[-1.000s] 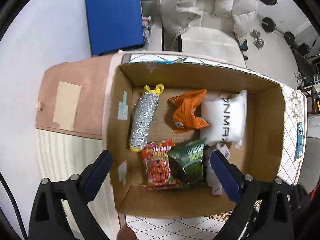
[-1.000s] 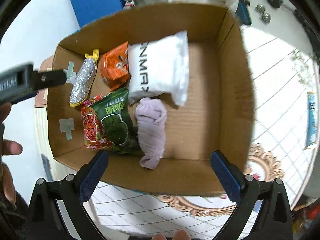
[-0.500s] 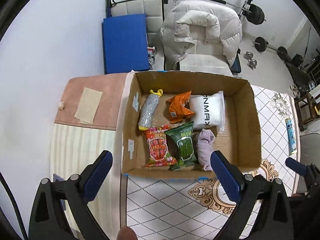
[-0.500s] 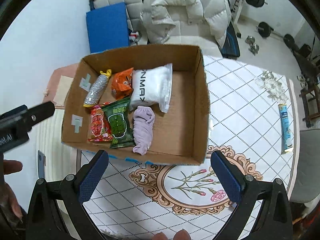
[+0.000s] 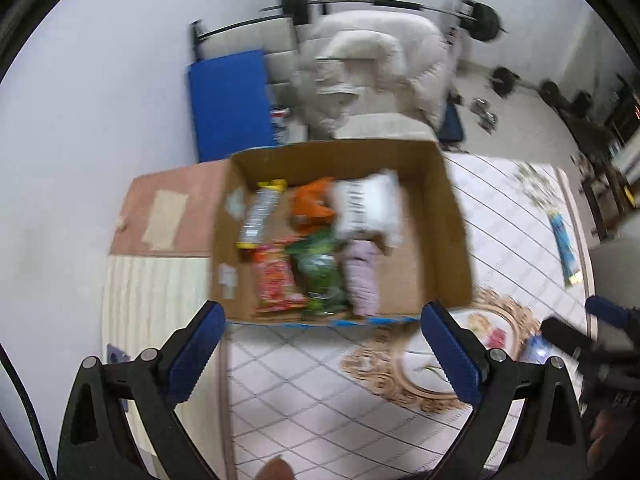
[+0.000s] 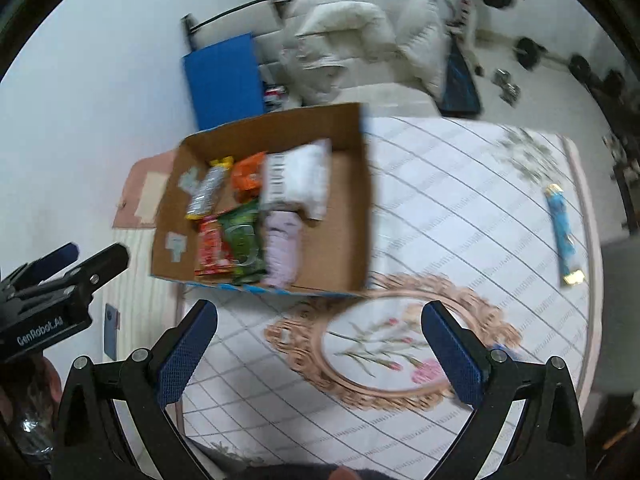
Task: Organize soft objects
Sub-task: 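Grasp blue cartoon packet with left tool while right tool grasps blue tube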
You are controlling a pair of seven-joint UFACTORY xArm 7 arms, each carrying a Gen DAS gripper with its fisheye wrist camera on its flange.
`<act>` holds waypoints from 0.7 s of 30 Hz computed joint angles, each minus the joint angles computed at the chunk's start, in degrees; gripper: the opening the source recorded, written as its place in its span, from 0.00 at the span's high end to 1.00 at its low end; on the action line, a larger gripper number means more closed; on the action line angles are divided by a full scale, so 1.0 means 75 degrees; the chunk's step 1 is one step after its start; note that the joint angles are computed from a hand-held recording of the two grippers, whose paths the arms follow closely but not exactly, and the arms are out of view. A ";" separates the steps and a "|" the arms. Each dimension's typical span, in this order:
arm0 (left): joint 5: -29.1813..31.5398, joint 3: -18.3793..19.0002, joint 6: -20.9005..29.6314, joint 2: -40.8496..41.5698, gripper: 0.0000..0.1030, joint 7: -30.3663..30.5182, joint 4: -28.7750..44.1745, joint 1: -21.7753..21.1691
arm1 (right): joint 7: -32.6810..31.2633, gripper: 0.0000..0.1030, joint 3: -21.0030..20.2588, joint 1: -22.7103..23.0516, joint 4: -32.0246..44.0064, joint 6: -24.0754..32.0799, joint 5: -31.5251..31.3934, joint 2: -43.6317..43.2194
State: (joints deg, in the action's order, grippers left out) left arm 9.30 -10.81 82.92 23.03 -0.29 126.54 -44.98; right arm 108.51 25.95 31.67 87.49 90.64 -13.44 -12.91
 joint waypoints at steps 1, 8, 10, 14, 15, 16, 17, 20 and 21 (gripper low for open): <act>0.0015 -0.0071 -0.0088 -0.0125 0.02 -0.0021 -0.0262 -0.0114 | 0.0310 0.00 -0.0028 0.0055 -0.0481 0.0131 0.0293 -0.0559; -0.0311 -0.0830 0.0373 0.0378 0.02 0.0108 -0.0935 -0.1420 | 0.2188 0.00 0.0232 0.0075 -0.2918 0.1351 0.2697 -0.3852; -0.0325 -0.0900 0.0493 0.0728 0.02 0.0073 -0.0935 -0.1887 | 0.2547 0.00 0.0311 0.0070 -0.3403 0.1595 0.3237 -0.4603; -0.0348 -0.0894 0.0840 0.1428 0.02 -0.0010 -0.0758 -0.2680 | 0.3210 0.00 0.0492 0.0126 -0.4350 0.2106 0.4295 -0.6173; -0.0352 -0.0873 0.0914 0.1551 0.02 -0.0021 -0.0730 -0.2823 | 0.3298 0.00 0.0524 0.0126 -0.4536 0.2174 0.4513 -0.6493; -0.0376 -0.0875 0.1047 0.1730 0.03 -0.0077 -0.0650 -0.3012 | 0.3377 0.00 0.0509 0.0177 -0.4858 0.2224 0.4750 -0.6939; -0.0402 -0.0858 0.1114 0.1862 0.02 -0.0101 -0.0587 -0.3137 | 0.3455 0.00 0.0541 0.0182 -0.5038 0.2304 0.4949 -0.7269; -0.0374 -0.0765 0.1433 0.2409 0.02 -0.0177 -0.0125 -0.3570 | 0.3471 0.00 0.0526 0.0210 -0.5537 0.2540 0.5405 -0.8094; -0.0342 -0.0706 0.1603 0.2684 0.02 -0.0215 0.0168 -0.3744 | 0.3452 0.00 0.0551 0.0179 -0.5637 0.2597 0.5519 -0.8289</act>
